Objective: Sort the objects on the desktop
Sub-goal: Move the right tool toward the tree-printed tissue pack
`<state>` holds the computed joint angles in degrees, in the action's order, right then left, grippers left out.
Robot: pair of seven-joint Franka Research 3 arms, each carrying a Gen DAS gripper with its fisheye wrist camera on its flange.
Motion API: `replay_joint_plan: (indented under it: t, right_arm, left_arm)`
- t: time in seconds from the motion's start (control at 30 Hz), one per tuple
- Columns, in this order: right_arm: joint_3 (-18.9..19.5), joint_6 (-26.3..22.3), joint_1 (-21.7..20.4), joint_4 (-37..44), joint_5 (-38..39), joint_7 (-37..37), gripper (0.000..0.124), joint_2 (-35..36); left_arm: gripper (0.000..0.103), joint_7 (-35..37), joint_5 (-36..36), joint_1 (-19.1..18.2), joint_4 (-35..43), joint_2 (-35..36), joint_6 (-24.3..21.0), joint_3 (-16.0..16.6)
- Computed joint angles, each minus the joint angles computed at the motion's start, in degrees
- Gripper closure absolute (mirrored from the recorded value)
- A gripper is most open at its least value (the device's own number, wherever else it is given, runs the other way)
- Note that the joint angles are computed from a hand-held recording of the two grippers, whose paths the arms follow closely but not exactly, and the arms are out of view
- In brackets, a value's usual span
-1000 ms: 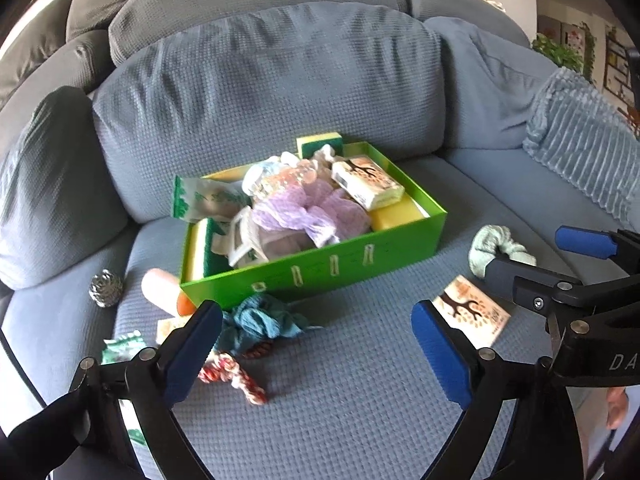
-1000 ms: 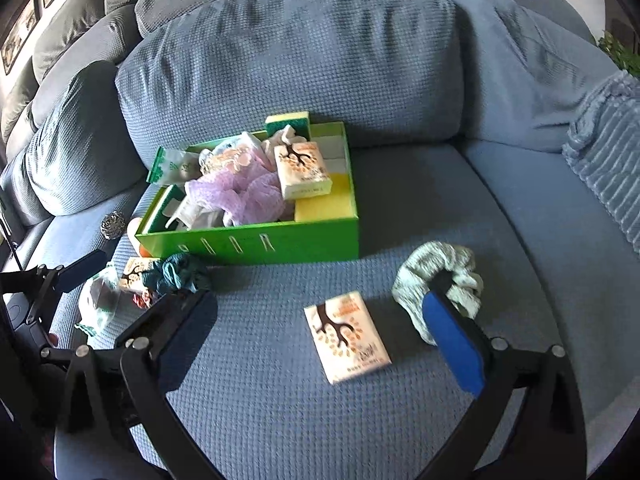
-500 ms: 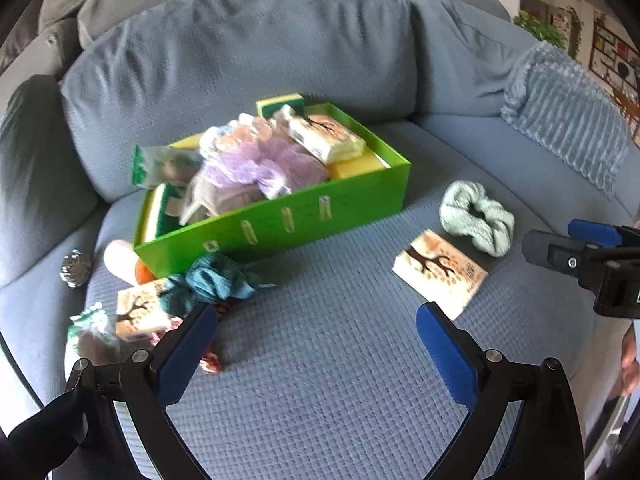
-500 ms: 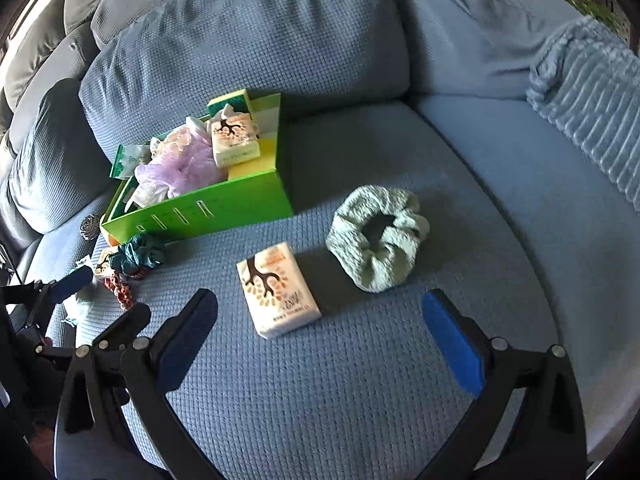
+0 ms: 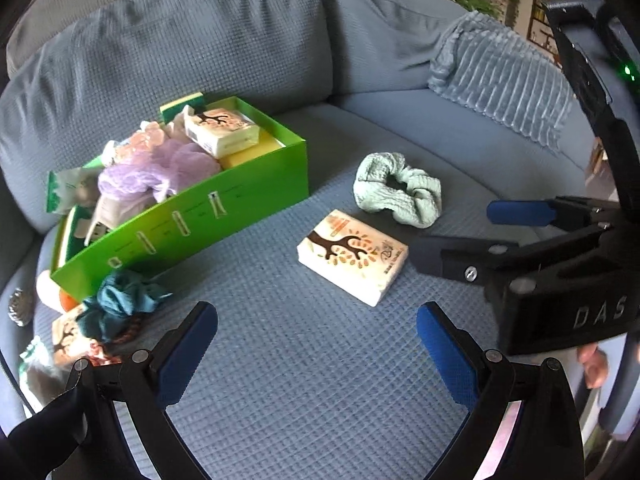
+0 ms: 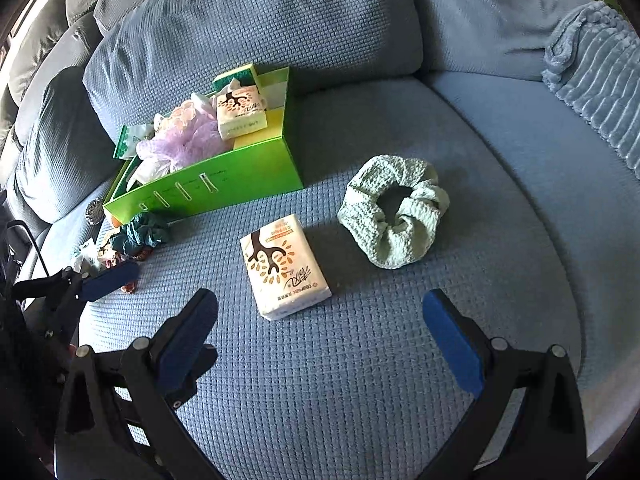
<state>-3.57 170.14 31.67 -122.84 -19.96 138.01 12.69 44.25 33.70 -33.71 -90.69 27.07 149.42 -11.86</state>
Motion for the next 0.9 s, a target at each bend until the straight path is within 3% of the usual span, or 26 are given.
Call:
replay_joint_plan:
  t: [0.27,0.53,0.9]
  right_arm:
    - [3.2,0.7,-2.4,1.0,8.1,-7.1,0.021,2.1]
    - [2.8,0.9,-1.6,3.4,13.5,-12.2,0.021,5.0]
    - [2.5,0.9,-1.2,5.0,18.8,-16.5,0.021,7.0]
  left_arm:
    - [0.003,3.0,-2.9,1.0,1.1,2.2,3.0,-0.8]
    - [0.003,5.6,-6.0,1.8,2.1,4.3,6.3,-1.1]
    - [0.003,7.9,-9.4,2.2,4.2,6.6,6.9,-1.0]
